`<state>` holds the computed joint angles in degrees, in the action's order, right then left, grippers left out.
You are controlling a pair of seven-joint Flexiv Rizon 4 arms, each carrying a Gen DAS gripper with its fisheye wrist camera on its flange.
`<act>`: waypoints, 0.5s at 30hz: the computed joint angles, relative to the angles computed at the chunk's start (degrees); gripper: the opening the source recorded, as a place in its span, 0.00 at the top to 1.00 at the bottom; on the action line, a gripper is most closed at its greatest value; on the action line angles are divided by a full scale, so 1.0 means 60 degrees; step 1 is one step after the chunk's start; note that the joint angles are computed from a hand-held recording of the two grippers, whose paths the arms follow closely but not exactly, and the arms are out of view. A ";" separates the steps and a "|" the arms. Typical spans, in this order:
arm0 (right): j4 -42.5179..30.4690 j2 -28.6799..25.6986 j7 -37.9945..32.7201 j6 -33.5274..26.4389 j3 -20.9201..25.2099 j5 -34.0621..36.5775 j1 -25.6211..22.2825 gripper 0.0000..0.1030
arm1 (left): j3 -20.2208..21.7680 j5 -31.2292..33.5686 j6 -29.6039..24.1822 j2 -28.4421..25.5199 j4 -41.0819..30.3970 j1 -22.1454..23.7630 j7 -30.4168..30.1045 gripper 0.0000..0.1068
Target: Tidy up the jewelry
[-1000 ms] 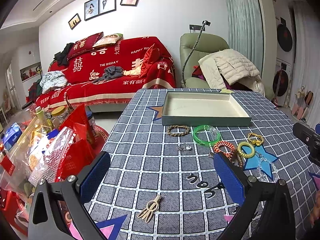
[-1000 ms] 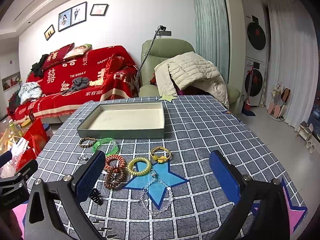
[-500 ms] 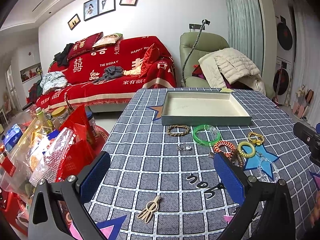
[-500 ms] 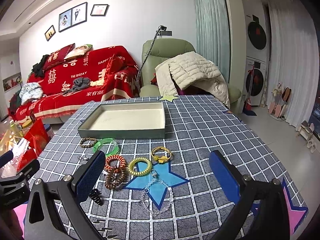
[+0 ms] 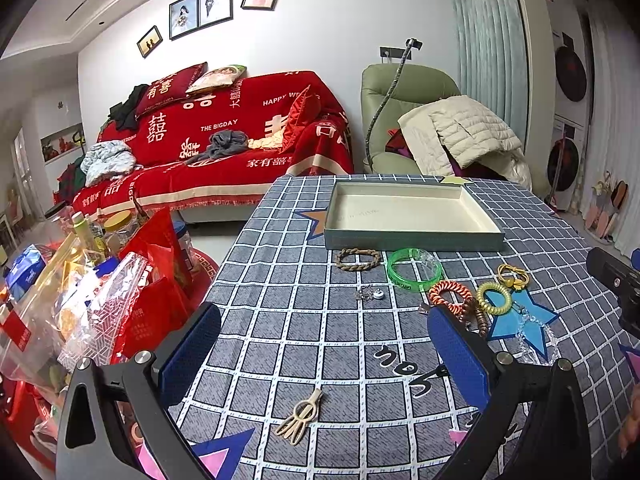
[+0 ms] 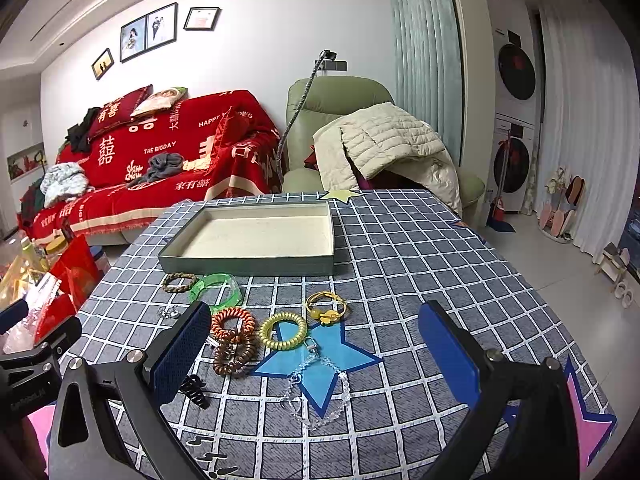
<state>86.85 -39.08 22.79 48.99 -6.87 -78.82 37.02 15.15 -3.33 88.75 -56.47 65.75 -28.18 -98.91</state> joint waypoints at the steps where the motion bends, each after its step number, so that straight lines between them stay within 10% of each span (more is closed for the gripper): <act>1: -0.0018 0.0010 -0.0043 -0.0013 0.0004 0.0028 -0.0012 0.00 | 0.0011 0.0001 -0.0009 -0.0004 -0.0009 -0.0005 -0.0010 0.04; 15: -0.0008 -0.0007 0.0002 0.0039 -0.0001 -0.0008 -0.0011 0.00 | -0.0038 0.0051 -0.0059 -0.0001 -0.0040 0.0030 -0.0010 0.04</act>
<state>86.80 -39.12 22.81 49.22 -6.88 -78.86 36.95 14.92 -3.02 88.40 -56.48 65.51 -28.00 -98.97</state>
